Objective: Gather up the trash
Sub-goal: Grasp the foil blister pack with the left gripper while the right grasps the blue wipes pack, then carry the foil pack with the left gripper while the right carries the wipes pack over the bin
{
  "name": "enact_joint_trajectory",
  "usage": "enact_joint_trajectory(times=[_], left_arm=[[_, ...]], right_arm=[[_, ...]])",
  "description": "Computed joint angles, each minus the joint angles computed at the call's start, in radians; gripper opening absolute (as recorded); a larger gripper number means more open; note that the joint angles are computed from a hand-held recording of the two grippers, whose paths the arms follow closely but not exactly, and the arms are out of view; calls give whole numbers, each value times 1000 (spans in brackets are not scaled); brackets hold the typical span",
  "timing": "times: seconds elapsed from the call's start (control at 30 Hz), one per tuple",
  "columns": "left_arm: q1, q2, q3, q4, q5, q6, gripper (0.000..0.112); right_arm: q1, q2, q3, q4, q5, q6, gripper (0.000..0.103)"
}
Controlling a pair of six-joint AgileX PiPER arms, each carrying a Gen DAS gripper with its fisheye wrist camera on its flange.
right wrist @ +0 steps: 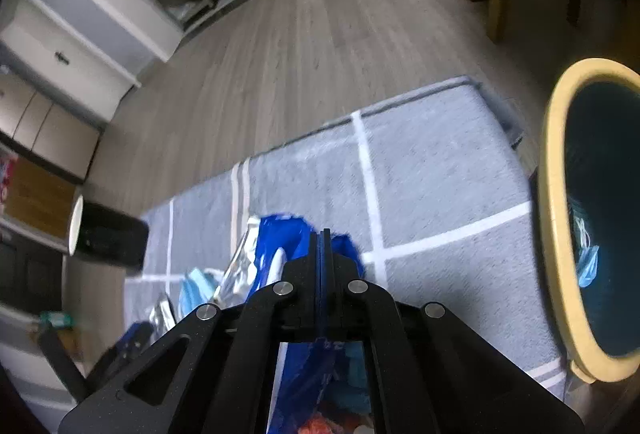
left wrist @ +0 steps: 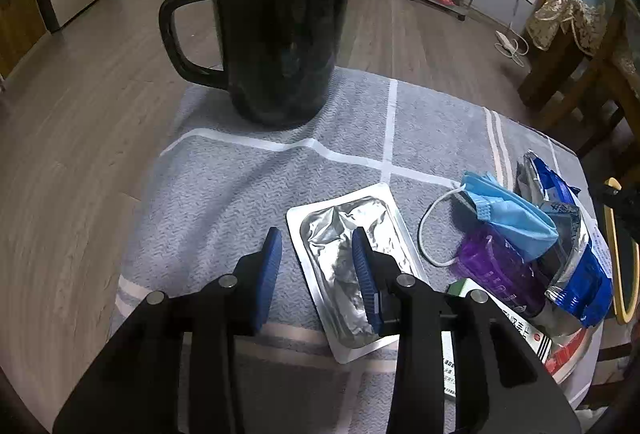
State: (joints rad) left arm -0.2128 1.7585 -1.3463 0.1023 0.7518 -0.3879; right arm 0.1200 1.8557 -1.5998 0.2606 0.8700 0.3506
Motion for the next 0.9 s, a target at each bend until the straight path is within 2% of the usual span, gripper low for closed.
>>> enact_joint_trajectory(times=[0.03,0.07,0.13,0.3,0.33,0.37,0.47,0.53,0.73,0.87,0.9], left_arm=[[0,0,1,-3,3,5,37],[0,-2,5,-4,3,7,39],[-6,-3,9,-2,7,9,43],[-12,-7,22,3,-3,17,50],[-15,-4,18,10,-2,10,51],[-15,-5,21,14,-5,5,54],[-1,-9,33,-8,-19,5,58],[4,-12,36,-22,-24,9,58],[0,-22,44,-91,-55,31,68],[-50,30,-1,-31,-20,-20,73],[-75,42,-10,29,-14,-60,76]], right_arm=[[-1,10,-8,-8,11,13,16],[2,21,-15,-10,18,18,38],[11,35,-22,-36,14,36,60],[49,119,-108,-92,59,54,60],[61,137,-126,-110,74,56,54],[73,156,-144,-128,93,59,34],[93,158,-144,-158,76,57,22],[95,155,-149,-157,74,46,18],[82,95,-108,-179,38,52,17],[80,56,-92,-200,33,69,17],[79,46,-86,-203,31,77,17]])
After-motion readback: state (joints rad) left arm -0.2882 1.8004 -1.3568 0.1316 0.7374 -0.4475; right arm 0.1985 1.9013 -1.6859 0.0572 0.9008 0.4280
